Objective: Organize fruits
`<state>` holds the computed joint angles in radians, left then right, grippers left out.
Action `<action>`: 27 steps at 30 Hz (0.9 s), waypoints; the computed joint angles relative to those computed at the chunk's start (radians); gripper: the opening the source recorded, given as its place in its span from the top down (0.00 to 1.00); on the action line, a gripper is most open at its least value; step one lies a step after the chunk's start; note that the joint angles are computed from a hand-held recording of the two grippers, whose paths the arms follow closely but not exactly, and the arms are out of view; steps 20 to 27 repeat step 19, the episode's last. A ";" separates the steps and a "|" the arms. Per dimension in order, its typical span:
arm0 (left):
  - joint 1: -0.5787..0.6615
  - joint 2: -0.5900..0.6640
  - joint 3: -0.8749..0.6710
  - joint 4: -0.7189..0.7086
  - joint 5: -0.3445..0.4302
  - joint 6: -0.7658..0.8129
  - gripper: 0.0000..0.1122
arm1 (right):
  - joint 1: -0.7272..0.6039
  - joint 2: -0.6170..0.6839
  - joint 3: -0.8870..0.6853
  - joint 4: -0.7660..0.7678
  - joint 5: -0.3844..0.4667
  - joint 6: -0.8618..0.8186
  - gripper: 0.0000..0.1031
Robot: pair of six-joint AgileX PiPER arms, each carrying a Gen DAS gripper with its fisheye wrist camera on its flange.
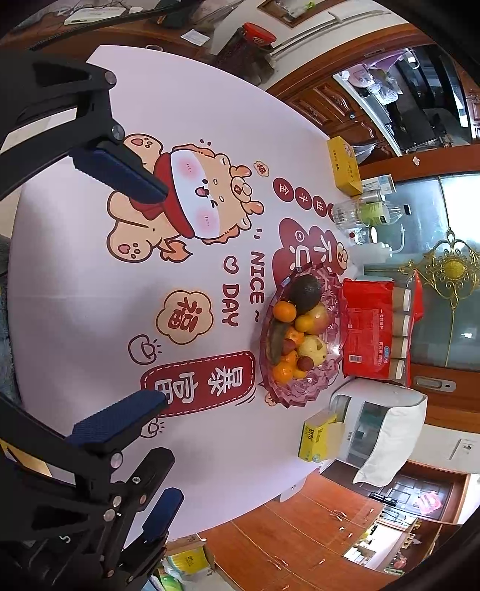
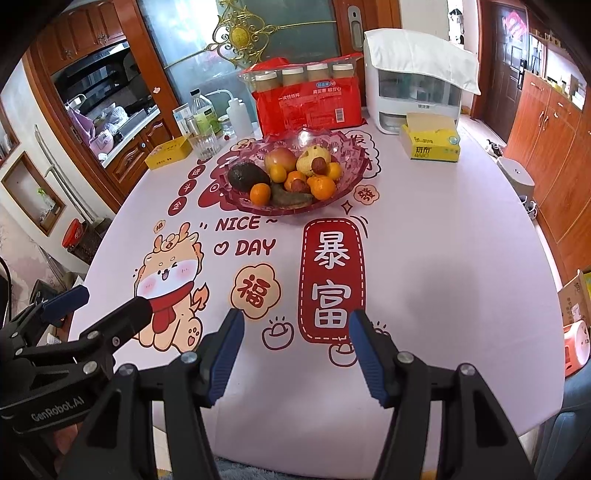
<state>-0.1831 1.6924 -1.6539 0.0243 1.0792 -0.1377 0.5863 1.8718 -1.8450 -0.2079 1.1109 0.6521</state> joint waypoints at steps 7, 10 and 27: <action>0.001 0.010 -0.011 -0.003 0.013 0.005 0.11 | -0.003 0.003 -0.004 0.005 0.005 -0.003 0.42; 0.001 0.017 -0.019 -0.005 0.020 0.008 0.11 | -0.004 0.002 0.001 0.007 0.004 -0.002 0.42; -0.006 0.040 -0.039 0.002 0.041 0.002 0.11 | -0.016 -0.005 0.033 0.024 -0.015 -0.008 0.42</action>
